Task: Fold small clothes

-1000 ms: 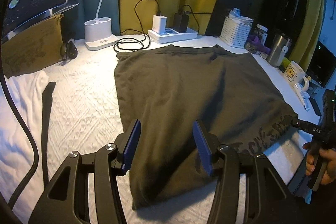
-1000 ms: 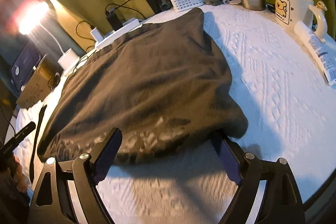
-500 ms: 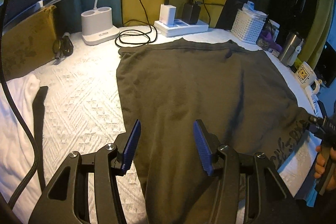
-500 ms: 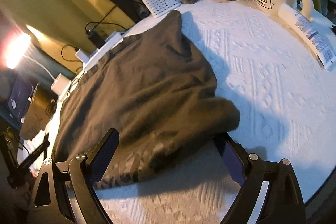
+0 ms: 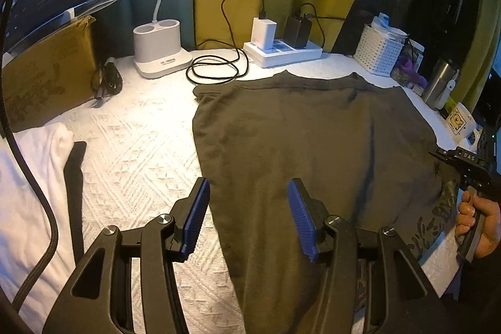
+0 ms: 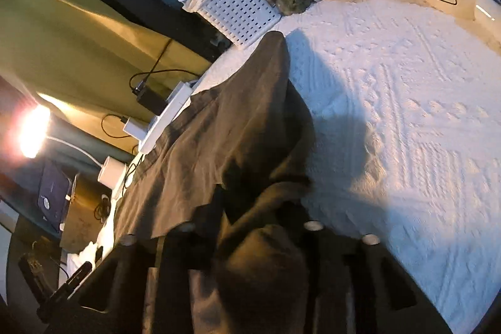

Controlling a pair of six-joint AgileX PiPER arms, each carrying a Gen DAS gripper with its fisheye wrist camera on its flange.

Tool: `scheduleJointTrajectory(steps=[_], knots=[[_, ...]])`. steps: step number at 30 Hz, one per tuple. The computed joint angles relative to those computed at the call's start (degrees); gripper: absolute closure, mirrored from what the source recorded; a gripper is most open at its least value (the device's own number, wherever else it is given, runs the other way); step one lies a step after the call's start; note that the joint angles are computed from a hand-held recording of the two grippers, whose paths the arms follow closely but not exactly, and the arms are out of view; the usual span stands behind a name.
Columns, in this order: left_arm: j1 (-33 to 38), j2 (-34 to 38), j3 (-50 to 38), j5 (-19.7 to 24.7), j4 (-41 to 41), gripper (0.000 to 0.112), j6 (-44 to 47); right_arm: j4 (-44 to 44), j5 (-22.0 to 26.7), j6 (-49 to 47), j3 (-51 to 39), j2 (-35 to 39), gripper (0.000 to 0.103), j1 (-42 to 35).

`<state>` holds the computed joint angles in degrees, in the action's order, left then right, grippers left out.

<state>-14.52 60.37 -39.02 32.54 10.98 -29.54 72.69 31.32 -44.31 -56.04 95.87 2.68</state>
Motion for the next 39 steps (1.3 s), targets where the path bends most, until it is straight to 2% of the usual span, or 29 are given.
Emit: scheduleJointTrajectory(steps=[4,9,17,21,25,30,32,36,39], knots=[[0.59,-0.06,-0.19,-0.19,-1.01,0.06,1.63,-2.64,-1.28,0.83,-0.66,-1.81,0.085,1.27],[2.46,-1.33,-0.05,-0.75,-3.68,0.06,5.37,-9.06,-3.0,4.77,-2.46,-5.71,0.086,3.99],[6.27,-5.46,1.47,-1.21,-10.3,0.06,14.48,-27.14,-6.91,19.32,-11.47,-5.89,0.087,16.25],[9.56,-8.21,2.26,-0.26,-15.2,0.06,20.96,-41.25,-8.42,30.94,-16.0,-4.09,0.087,24.52],[16.04,-11.02,3.7,1.22,-23.7,0.06,31.42,-51.42,-8.44,39.55,-19.51,-1.05,0.087,32.22],[25.06,-13.38,5.47,4.44,-34.81,0.06,45.84,-56.26,-7.33,44.67,-22.38,2.98,0.089,39.41],[29.3,-14.27,6.07,6.41,-39.12,0.06,51.78,-57.55,-6.89,45.98,-23.48,4.59,0.09,42.29],[37.85,-15.46,6.94,10.76,-46.3,0.06,61.9,-67.69,-5.65,54.2,-26.55,8.44,0.091,48.22],[44.45,-16.19,7.7,14.38,-50.7,0.06,68.39,-71.25,-4.48,57.44,-27.59,10.46,0.091,50.67]])
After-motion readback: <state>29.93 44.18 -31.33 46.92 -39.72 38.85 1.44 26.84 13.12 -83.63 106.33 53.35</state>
